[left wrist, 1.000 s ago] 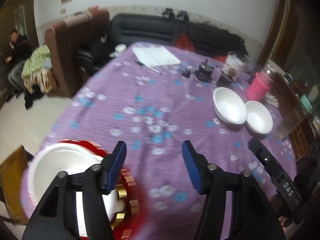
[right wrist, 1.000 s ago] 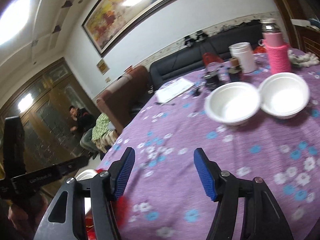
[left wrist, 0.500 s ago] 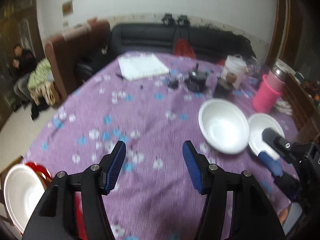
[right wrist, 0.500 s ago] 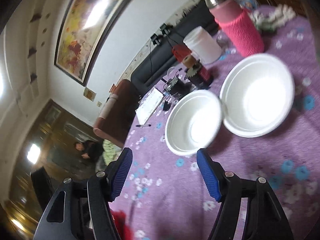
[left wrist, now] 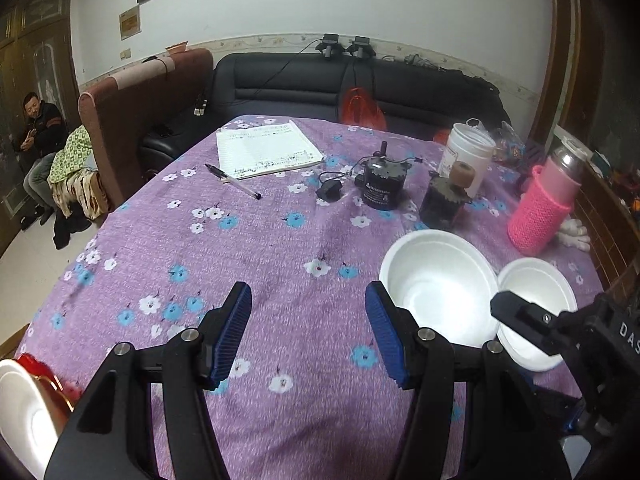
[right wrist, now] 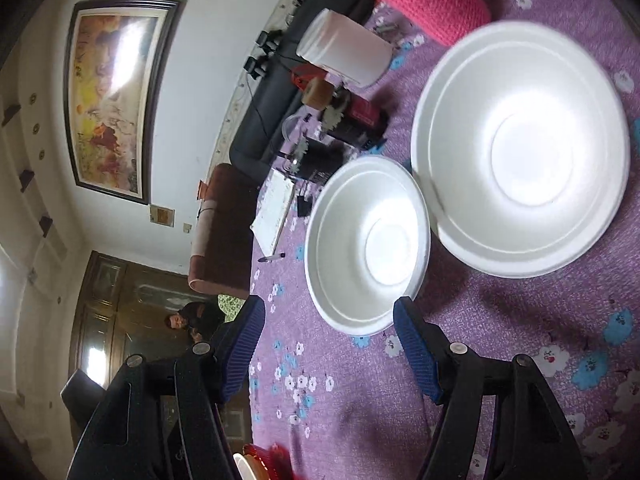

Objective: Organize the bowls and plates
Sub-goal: 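Move both tools toward the remaining white foam bowls, then close both tools on the rim of a white foam bowl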

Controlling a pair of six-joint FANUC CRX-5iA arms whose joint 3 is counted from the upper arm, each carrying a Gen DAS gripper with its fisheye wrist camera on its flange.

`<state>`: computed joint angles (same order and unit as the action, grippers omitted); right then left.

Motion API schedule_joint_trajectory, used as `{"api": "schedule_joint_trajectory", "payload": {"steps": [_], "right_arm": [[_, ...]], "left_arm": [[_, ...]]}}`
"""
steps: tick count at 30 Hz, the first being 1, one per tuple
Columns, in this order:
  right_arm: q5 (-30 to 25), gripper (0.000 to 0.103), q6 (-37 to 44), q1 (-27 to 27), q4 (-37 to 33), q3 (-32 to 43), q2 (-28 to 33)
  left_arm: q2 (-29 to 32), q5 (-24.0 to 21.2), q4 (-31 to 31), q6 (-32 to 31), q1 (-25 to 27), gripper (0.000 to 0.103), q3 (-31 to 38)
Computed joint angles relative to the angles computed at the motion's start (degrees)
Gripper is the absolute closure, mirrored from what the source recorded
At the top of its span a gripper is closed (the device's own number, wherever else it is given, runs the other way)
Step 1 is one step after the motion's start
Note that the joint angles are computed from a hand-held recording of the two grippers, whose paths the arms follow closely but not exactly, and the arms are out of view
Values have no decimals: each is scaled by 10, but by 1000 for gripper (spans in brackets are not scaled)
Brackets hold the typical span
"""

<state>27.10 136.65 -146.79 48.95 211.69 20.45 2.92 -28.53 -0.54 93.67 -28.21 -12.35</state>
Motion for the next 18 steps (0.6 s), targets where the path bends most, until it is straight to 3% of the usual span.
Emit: {"api": "schedule_joint_trajectory", "payload": {"steps": [4,12,18], "right_arm": [[-41,34,34,-35,-39,12,-3],[-62,34,12,-46,-28,22,-4],[-88,34,14,-66,-39,38,-3]], "left_arm": [[18,-2,9,-3,2,45,12],[42,-1,23,-12,-1,45,23],[68,-34,63,-27,9,45,40]]}}
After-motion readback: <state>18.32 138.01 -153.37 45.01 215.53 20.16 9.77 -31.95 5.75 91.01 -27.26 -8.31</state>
